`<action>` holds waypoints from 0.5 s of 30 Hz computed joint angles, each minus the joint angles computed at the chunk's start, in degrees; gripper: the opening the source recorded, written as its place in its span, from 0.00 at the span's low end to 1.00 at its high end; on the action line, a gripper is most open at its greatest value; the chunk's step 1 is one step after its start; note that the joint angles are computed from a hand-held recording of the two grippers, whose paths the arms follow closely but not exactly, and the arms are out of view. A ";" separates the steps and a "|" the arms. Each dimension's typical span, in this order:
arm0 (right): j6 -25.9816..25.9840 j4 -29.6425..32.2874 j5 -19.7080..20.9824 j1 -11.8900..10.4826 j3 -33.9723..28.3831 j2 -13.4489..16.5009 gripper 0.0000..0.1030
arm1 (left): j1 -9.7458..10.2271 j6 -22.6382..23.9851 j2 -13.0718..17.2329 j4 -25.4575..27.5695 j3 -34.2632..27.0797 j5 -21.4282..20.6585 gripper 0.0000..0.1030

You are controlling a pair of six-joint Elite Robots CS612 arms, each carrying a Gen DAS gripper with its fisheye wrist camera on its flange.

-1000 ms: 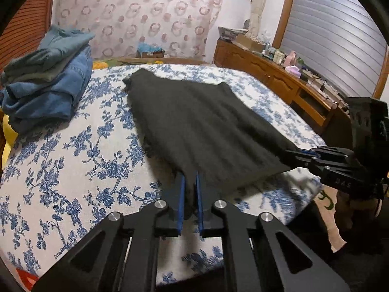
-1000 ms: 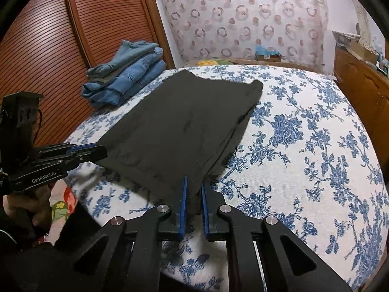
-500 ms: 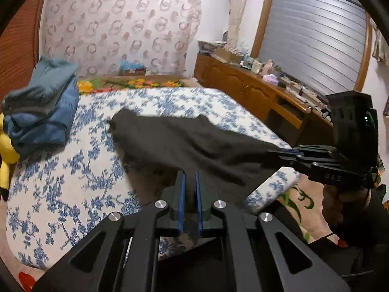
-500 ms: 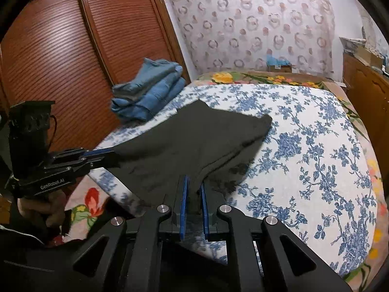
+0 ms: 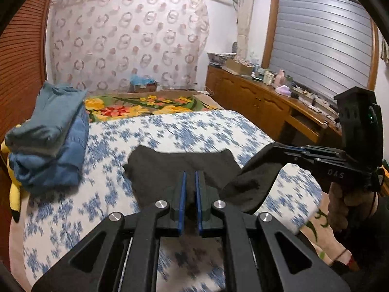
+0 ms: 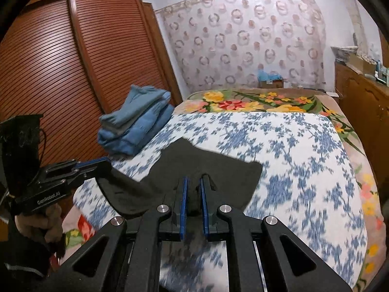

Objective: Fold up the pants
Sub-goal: 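Lift the held end and fold it over the garment with both tools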

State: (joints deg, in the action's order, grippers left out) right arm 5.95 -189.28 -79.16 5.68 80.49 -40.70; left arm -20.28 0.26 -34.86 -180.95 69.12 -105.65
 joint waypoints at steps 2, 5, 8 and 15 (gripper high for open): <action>0.29 1.56 -1.16 0.06 -2.43 1.25 0.10 | 0.02 0.11 0.93 1.14 -2.06 0.69 0.08; 1.11 3.91 -2.58 0.14 -5.91 3.18 0.10 | 0.13 -0.24 2.59 3.30 -5.57 1.95 0.08; 1.96 7.00 -3.42 0.18 -9.91 5.25 0.10 | 0.86 -3.08 4.64 6.78 -9.72 -0.55 0.08; 2.25 12.15 -5.31 0.31 -15.41 8.08 0.10 | 0.60 -3.00 6.82 9.54 -13.85 3.24 0.08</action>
